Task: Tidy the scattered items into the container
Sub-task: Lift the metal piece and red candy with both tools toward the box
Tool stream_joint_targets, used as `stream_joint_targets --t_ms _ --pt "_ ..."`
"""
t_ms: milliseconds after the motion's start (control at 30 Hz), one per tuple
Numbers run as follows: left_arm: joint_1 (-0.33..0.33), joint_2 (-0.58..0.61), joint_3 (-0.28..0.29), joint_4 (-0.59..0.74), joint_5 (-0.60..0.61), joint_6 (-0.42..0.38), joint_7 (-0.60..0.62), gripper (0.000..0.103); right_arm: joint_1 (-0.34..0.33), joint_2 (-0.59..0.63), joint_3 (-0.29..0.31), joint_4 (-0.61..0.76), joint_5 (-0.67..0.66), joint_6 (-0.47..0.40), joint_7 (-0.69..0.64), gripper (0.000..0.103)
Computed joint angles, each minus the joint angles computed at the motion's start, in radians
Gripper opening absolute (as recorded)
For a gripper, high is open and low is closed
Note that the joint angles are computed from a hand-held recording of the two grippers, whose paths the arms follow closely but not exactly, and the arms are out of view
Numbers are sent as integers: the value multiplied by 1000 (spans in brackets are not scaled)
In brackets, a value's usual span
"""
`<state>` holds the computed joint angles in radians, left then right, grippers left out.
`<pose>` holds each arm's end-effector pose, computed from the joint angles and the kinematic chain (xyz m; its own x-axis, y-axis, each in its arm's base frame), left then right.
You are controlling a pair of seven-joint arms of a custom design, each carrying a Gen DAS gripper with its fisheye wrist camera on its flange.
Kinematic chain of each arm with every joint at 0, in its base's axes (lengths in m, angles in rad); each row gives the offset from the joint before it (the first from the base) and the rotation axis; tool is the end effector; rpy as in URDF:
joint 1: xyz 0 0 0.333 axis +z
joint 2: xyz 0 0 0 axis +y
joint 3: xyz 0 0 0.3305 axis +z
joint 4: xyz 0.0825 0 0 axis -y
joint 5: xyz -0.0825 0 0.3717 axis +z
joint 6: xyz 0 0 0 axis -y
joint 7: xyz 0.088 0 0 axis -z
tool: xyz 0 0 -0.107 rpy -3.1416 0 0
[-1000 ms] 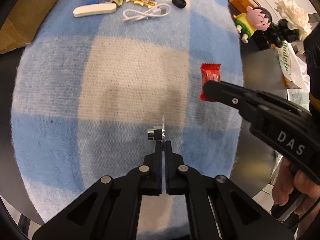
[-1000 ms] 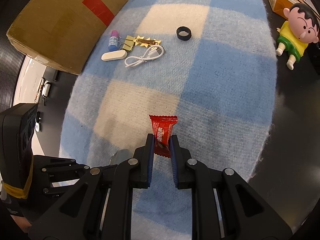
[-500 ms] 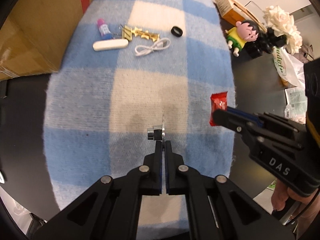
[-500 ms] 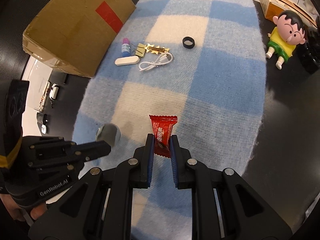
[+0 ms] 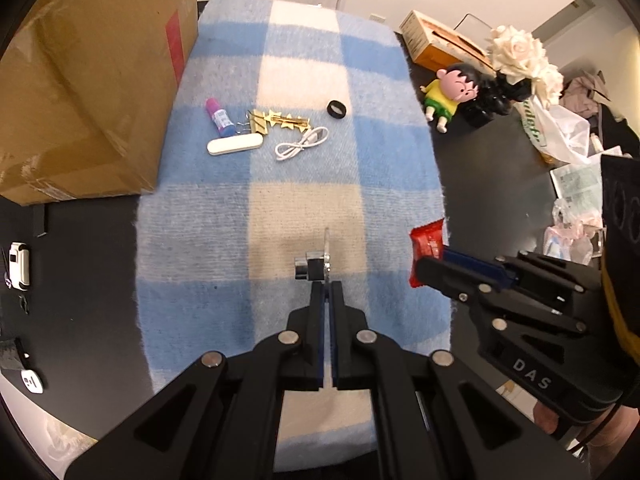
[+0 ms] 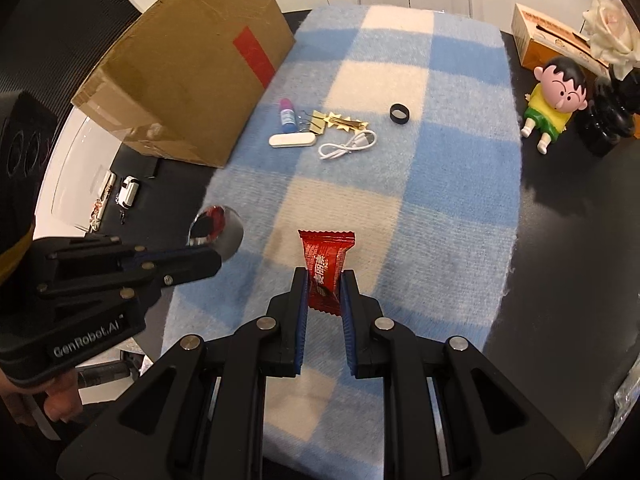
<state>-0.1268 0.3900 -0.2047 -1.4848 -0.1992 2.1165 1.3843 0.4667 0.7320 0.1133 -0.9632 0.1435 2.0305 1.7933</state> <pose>0.6582 -0.2117 0.4981 -0.0632 -0.9512 0.3021 -0.9845 0.0098 -0.1750 0.6658 0.4048 0.4906 0.2968 -0.9123 -0.2820 -0.9378 -0.2228 -0.2661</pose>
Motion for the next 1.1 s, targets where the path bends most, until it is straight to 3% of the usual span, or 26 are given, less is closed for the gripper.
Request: stream_joint_targets --t_ms 233,500,933,1100 --pt "21 -52 2 -57 -22 -1 39 2 27 -65 -8 -67 -22 39 58 16" --pt "31 -83 6 -93 -39 -16 78 2 46 -67 -9 -46 -48 32 96 16" --pt "41 -79 11 -67 -60 -23 97 2 63 -17 -19 64 -76 -21 119 16" --pt "48 -77 12 -53 -71 -18 102 2 72 47 -25 191 -84 -84 113 16"
